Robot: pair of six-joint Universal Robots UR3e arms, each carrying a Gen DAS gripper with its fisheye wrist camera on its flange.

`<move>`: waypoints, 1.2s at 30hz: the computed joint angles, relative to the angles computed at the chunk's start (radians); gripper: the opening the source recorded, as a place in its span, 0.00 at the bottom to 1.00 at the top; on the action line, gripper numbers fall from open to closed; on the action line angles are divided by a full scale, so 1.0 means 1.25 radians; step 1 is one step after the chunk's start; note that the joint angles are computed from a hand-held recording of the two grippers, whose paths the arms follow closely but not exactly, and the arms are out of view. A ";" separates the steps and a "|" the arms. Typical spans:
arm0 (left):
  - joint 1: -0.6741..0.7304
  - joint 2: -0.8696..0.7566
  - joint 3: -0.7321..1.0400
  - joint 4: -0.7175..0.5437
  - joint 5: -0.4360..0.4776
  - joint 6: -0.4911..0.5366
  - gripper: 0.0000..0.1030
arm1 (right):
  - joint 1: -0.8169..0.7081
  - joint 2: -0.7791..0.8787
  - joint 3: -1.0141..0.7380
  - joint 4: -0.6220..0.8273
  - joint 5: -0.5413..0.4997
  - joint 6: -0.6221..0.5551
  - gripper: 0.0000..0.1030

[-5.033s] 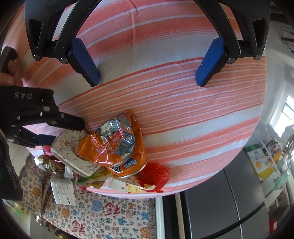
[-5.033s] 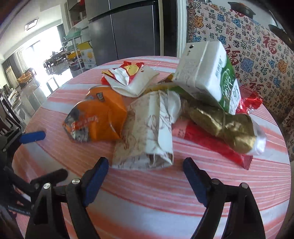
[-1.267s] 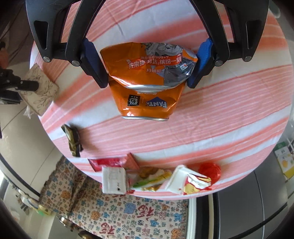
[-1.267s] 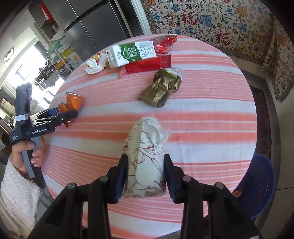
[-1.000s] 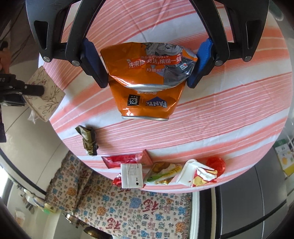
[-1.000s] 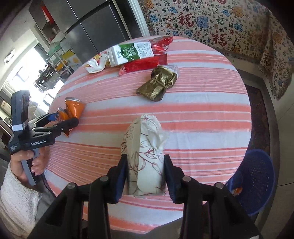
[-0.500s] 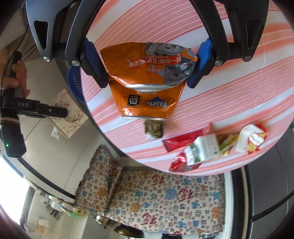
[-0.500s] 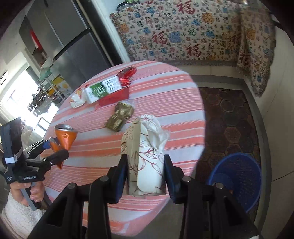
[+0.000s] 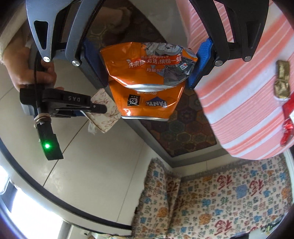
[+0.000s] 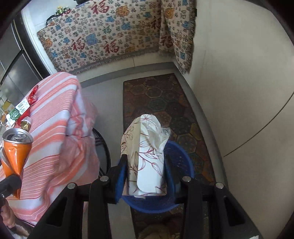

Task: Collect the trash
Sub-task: 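Carry both items over the blue wastebasket and open both grippers to drop them, then return both tools to the table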

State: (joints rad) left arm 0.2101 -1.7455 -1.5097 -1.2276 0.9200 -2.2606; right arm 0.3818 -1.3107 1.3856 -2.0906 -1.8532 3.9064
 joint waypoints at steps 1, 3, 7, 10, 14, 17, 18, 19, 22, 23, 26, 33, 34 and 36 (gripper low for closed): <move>-0.020 -0.018 0.000 0.022 0.010 -0.018 0.85 | -0.015 -0.017 0.042 -0.023 0.010 -0.003 0.37; -0.060 -0.055 -0.008 0.072 0.030 -0.052 0.85 | -0.047 -0.039 0.111 -0.063 0.039 -0.010 0.37; -0.122 -0.122 -0.026 0.164 0.058 -0.095 0.85 | -0.098 -0.069 0.192 -0.102 0.081 -0.044 0.37; -0.156 -0.164 -0.030 0.216 0.077 -0.114 0.85 | -0.134 -0.074 0.235 -0.131 0.112 -0.068 0.38; -0.186 -0.201 -0.049 0.283 0.093 -0.119 0.86 | -0.173 -0.070 0.276 -0.167 0.153 -0.091 0.38; -0.203 -0.232 -0.055 0.324 0.102 -0.123 0.92 | -0.197 -0.068 0.310 -0.210 0.183 -0.090 0.44; -0.209 -0.243 -0.056 0.343 0.108 -0.131 0.94 | -0.203 -0.068 0.320 -0.222 0.189 -0.086 0.52; -0.211 -0.250 -0.061 0.362 0.110 -0.140 0.95 | -0.207 -0.070 0.332 -0.238 0.192 -0.082 0.57; -0.216 -0.271 -0.038 0.360 0.118 -0.167 0.95 | -0.212 -0.087 0.353 -0.263 0.186 -0.071 0.57; -0.210 -0.261 -0.038 0.352 0.114 -0.176 0.95 | -0.214 -0.100 0.365 -0.273 0.183 -0.066 0.57; -0.159 -0.176 -0.078 0.316 0.048 -0.155 0.95 | -0.184 -0.124 0.353 -0.278 0.115 -0.046 0.57; 0.085 0.129 -0.098 -0.051 -0.084 0.083 0.97 | 0.029 -0.100 0.195 -0.308 -0.259 -0.049 0.58; 0.118 0.145 -0.081 -0.105 -0.087 0.119 0.98 | 0.056 -0.082 0.167 -0.316 -0.302 -0.051 0.59; 0.193 0.186 -0.071 -0.192 -0.077 0.196 0.98 | 0.095 -0.039 0.107 -0.332 -0.357 -0.068 0.59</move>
